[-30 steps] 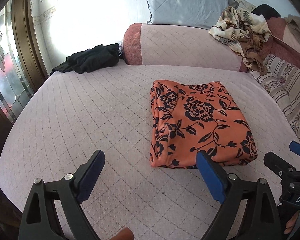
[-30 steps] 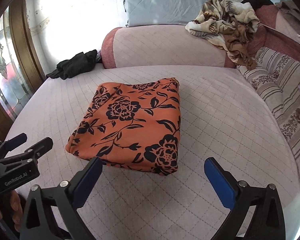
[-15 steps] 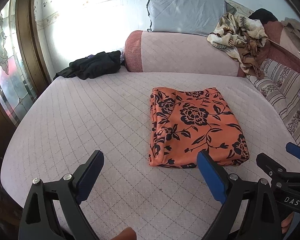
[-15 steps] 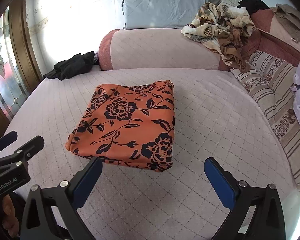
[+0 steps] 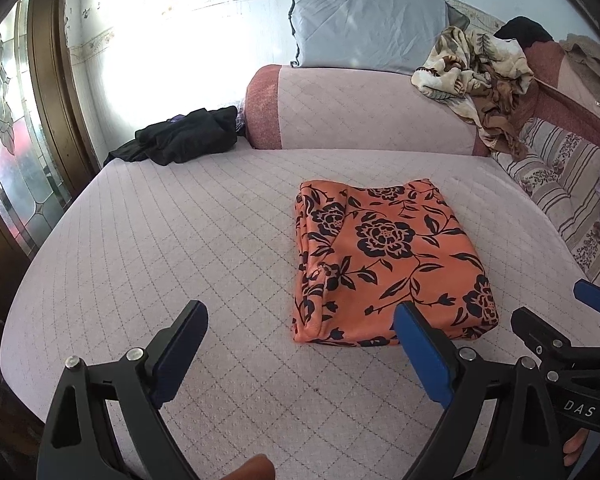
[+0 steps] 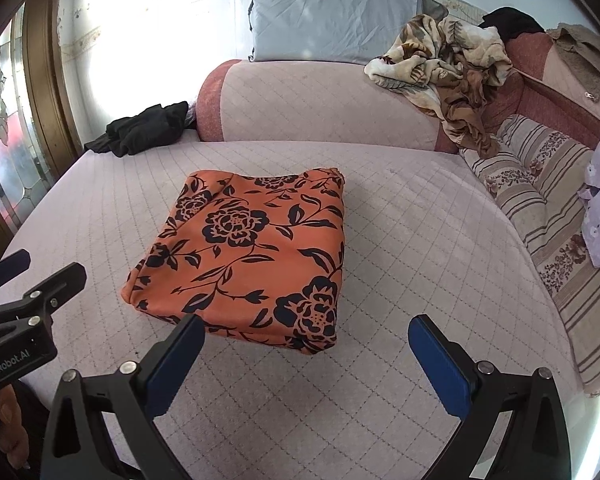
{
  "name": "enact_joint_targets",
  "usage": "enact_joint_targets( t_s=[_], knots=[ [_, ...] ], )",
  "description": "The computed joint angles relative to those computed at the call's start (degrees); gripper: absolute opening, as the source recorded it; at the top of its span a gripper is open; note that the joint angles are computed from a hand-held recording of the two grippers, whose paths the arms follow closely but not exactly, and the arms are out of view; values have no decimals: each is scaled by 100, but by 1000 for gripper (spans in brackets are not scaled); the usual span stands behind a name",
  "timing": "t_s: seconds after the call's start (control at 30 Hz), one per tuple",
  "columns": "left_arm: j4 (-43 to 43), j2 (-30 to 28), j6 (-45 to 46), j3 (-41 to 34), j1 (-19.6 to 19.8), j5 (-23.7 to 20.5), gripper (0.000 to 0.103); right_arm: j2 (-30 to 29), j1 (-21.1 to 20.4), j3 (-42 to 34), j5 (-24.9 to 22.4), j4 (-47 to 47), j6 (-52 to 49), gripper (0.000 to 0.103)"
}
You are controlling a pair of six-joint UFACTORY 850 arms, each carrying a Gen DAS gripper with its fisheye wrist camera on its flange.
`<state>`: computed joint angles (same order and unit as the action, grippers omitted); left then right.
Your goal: Fold small clothes
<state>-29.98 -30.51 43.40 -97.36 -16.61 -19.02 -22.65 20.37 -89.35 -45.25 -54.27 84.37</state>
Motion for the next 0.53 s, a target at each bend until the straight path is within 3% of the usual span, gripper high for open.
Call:
enact_joint_targets(
  t_s=[0.3,0.53],
  knots=[
    [-78,-187,-104,-266,15,-204,94,-75,-55,-127,23,-34,-114,103],
    [-465,-179,412,-244,-46,-8,94,-140,-98,-184,99,-42,-138,103]
  ],
)
